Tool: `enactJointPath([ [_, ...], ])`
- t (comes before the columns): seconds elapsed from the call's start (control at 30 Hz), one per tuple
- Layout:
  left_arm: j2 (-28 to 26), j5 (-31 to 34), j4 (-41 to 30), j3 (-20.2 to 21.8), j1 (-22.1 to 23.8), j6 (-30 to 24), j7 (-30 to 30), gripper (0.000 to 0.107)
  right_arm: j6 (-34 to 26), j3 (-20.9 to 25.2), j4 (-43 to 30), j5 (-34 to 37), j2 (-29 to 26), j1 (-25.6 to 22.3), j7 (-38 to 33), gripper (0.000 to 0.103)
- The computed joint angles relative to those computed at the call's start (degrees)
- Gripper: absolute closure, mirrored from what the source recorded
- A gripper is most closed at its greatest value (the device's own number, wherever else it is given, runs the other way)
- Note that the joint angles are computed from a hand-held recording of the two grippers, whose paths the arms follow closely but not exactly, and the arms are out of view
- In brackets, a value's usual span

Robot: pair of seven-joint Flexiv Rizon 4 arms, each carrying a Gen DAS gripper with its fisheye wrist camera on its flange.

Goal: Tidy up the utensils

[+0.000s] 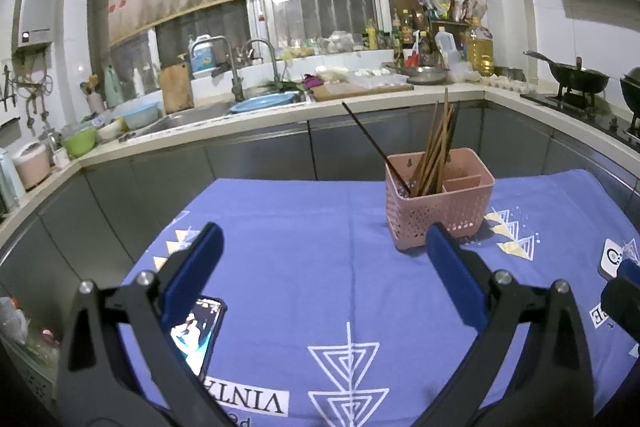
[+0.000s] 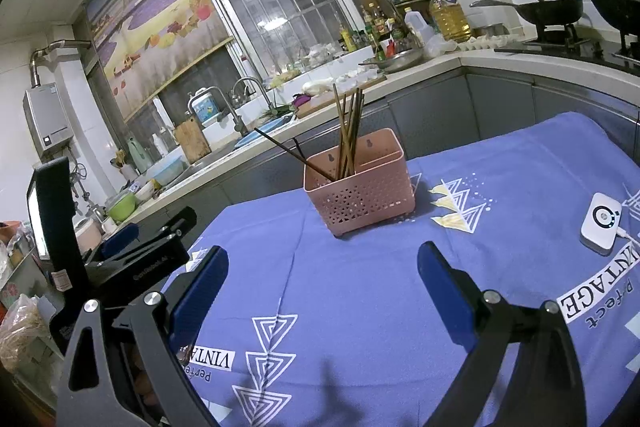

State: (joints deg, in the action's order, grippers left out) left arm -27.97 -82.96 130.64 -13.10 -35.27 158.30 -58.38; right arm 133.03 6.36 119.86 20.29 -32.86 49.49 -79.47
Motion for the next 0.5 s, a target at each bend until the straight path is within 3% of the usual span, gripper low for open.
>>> enactJointPath([
  [0.5,0.4,-0.4,1.3,0.0,-0.4,1.1,-1.2,0.010,-0.9,0.2,0.4,-1.3,0.1,-0.4,1.1,0.009],
])
